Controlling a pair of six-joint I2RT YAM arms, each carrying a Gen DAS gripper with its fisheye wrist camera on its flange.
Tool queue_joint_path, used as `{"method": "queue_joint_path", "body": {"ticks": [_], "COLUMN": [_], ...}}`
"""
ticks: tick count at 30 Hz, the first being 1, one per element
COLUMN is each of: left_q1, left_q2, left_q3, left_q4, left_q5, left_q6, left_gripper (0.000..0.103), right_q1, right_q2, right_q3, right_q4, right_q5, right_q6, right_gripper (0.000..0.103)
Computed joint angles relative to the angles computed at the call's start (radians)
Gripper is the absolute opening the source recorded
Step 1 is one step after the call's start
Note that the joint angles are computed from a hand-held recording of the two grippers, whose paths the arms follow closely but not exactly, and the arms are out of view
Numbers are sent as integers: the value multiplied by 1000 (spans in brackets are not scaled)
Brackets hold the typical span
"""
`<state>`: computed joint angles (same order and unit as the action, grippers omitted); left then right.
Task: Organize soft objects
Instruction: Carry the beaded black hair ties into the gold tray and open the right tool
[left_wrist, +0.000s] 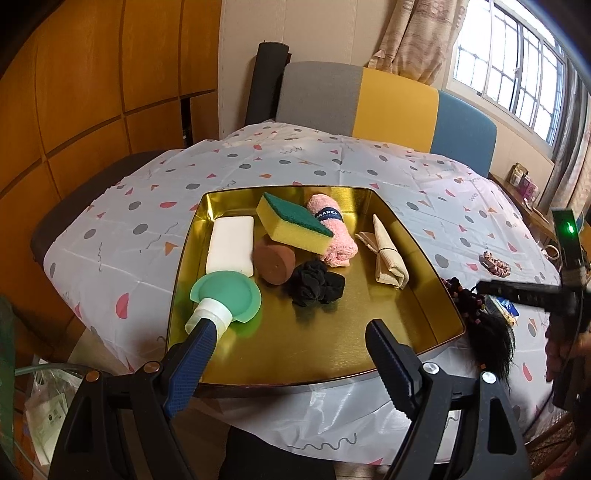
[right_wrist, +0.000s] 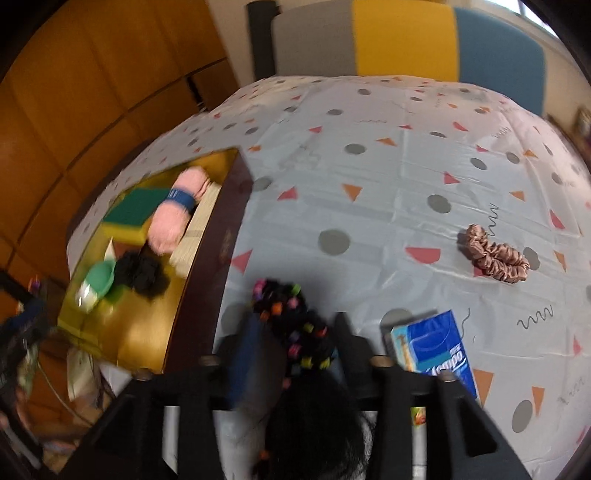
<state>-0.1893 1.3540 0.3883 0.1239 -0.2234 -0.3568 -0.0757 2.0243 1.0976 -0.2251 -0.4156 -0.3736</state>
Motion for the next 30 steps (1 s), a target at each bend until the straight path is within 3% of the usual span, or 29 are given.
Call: {"method": "queue_joint_path", "body": {"ticks": [5,7,8,14,20,30], "left_q1": [-15,-20,-22,-11,4,22], "left_q2": [15,13,10,-6,-8,-33], "left_q3": [6,5,5,-2,-9,-25], "left_q4": [1,-1,-2,-3,2,3], "left_q5": [-9,-14,-19,-17,-7,2], "left_q6": [-1,1,1,6,9,13], "left_gripper": [84,84,84,84,84,84], "right_q1": [33,55,63,43,22,219], "right_q2": [23,49,54,-10,-152,-205], "right_q3": [-58,-91,-123,-178,-197,-144], "right_q4": [47,99,156,216,171,149], "right_q5": [80,150,176,141,-2,-72], "right_q6": [-45,-61,-59,11,85,215], "right_gripper": [56,15,12,11,11,12]}}
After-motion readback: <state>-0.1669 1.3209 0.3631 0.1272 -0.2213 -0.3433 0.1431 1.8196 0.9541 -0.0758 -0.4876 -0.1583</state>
